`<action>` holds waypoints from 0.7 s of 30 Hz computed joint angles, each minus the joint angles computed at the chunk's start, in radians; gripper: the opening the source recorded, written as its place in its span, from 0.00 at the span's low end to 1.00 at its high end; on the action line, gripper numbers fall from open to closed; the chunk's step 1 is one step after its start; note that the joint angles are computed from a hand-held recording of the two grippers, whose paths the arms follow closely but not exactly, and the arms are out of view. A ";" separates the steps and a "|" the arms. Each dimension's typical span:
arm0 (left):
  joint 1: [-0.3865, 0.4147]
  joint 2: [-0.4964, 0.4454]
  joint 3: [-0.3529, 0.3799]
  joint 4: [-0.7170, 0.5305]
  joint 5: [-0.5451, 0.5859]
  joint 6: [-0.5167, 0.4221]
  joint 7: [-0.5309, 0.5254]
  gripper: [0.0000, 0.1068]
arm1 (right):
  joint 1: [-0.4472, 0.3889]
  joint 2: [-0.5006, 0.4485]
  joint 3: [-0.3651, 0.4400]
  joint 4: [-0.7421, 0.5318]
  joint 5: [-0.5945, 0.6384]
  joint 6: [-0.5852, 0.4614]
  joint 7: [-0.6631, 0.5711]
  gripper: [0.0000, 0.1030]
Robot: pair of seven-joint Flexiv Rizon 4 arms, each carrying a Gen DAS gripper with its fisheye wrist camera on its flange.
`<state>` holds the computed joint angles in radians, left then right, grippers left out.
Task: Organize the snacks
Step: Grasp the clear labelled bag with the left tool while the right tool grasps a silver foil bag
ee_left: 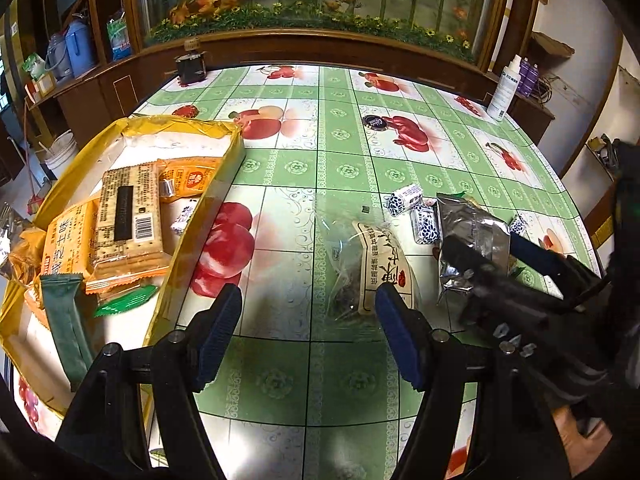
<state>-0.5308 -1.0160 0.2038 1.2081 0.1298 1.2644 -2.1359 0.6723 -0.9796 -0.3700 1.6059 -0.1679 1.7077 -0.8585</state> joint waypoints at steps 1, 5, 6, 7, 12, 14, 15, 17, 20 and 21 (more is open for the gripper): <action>0.003 -0.006 -0.005 -0.013 -0.002 -0.006 0.008 0.64 | 0.019 -0.011 -0.026 -0.005 0.000 -0.016 0.005 0.75; 0.003 -0.037 -0.008 -0.078 -0.001 -0.034 0.028 0.64 | 0.051 -0.031 -0.085 0.021 0.022 0.012 0.024 0.52; 0.003 -0.048 -0.010 -0.101 -0.002 -0.050 0.034 0.64 | 0.035 -0.024 -0.069 0.025 0.024 0.020 0.019 0.44; 0.005 -0.058 -0.015 -0.119 -0.002 -0.059 0.041 0.64 | 0.017 -0.016 -0.048 0.028 0.027 0.027 0.013 0.41; 0.014 -0.112 -0.042 -0.216 -0.006 -0.127 0.066 0.64 | -0.048 0.006 0.018 0.040 0.041 0.047 -0.011 0.28; 0.019 -0.133 -0.057 -0.249 -0.011 -0.158 0.083 0.64 | -0.058 0.008 0.029 0.042 0.043 0.055 -0.024 0.27; 0.016 -0.146 -0.055 -0.269 -0.011 -0.176 0.083 0.64 | -0.060 0.008 0.033 0.042 0.045 0.057 -0.029 0.26; 0.018 -0.172 -0.060 -0.312 -0.015 -0.227 0.088 0.64 | -0.067 0.008 0.042 0.040 0.048 0.062 -0.041 0.26; 0.009 -0.179 -0.040 -0.314 0.011 -0.212 0.047 0.68 | -0.068 0.008 0.046 0.040 0.059 0.068 -0.051 0.22; 0.013 -0.177 -0.045 -0.310 0.014 -0.209 0.046 0.66 | -0.075 0.010 0.055 0.040 0.062 0.072 -0.054 0.21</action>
